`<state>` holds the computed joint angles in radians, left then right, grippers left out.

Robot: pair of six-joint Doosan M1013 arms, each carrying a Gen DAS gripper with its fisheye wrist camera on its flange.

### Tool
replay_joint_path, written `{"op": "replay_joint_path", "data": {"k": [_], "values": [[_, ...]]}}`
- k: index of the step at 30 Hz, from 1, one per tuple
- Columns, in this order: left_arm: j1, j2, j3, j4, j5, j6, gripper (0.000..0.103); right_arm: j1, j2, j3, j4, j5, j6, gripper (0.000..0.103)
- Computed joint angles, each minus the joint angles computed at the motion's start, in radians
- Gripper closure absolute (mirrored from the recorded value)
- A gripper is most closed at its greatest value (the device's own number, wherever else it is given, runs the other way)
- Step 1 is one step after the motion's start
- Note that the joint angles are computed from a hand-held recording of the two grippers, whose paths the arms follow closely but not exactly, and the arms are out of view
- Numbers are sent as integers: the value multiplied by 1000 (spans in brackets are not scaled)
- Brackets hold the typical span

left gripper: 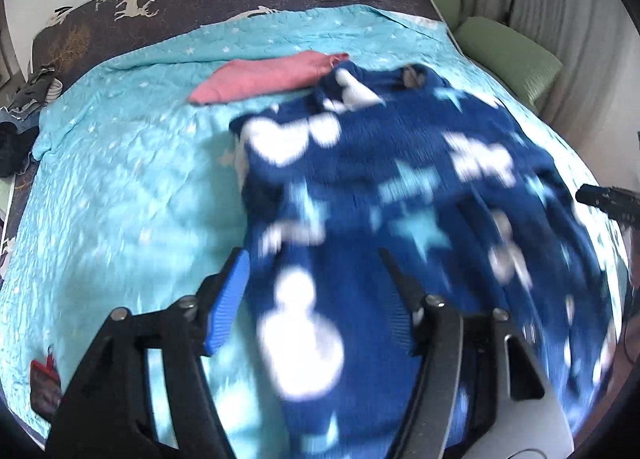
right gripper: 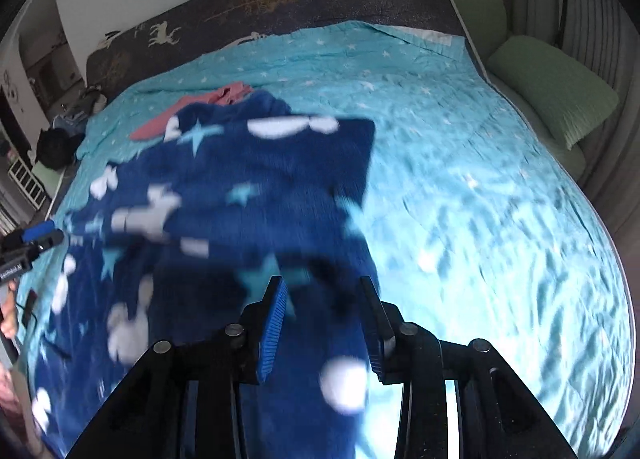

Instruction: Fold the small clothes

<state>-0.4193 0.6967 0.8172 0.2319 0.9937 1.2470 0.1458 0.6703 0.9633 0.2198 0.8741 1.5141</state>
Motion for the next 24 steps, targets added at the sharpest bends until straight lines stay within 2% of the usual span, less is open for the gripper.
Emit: {"op": "replay_joint_path", "data": {"k": [4,8,12,17,24], "values": [[-27,-101,174,54,-63,-5,33,-22,-89,163,54,-51,-10,66],[-52,-172,296,91,-86,-51,32,-38,-156,286,116,-89,-28,66],[-70,-224,385,105,-95,-105,31,-47,-205,373,185,-106,-73,65],[-83,-279,475,121,-115,-173,27,-50,-277,494,245,-133,-145,56],[-97,-322,561,138,-121,-261,26,-64,-346,622,334,-160,-210,49]]}}
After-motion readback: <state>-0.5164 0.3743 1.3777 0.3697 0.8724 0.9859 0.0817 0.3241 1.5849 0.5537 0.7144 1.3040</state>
